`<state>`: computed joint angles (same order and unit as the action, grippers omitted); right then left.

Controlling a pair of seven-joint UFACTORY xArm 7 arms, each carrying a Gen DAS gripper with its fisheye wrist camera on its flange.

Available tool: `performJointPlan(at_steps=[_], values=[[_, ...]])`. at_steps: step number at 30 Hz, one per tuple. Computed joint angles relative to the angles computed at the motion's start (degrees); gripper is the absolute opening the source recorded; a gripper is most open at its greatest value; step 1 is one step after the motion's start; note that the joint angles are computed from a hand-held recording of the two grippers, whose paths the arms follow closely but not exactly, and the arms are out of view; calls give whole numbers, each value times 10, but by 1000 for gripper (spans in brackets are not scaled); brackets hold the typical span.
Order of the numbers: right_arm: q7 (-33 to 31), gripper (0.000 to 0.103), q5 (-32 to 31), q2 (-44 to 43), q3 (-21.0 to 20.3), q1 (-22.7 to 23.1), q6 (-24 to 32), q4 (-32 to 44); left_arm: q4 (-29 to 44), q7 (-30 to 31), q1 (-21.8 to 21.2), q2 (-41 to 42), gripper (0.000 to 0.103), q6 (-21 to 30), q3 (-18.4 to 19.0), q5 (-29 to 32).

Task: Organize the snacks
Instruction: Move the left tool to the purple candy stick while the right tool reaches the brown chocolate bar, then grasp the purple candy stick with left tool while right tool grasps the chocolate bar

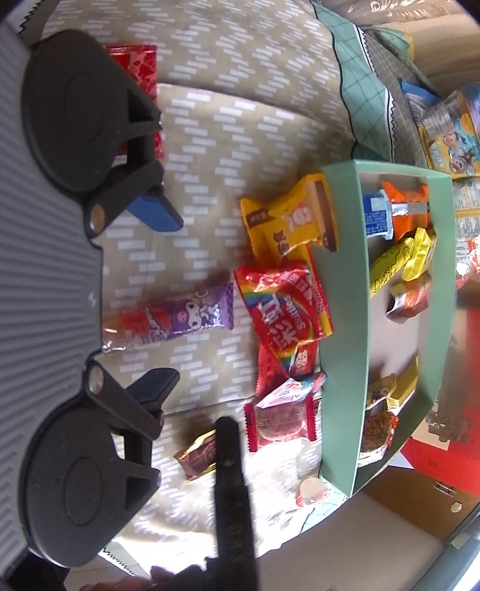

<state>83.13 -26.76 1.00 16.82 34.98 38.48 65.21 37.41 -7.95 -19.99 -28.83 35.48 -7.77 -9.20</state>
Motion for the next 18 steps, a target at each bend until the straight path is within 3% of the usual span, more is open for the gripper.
performJointPlan(at_steps=[8, 12, 18], values=[[-46, 66, 63, -17, 21, 15, 16, -6, -16, 9, -1, -16, 81, -12, 9, -8], [-24, 66, 20, -15, 18, 12, 32, 10, -19, 4, 6, -22, 81, -8, 6, 0], [-81, 66, 6, 35, 1, 9, 21, 50, -25, -5, 11, -33, 82, 2, 0, 14]])
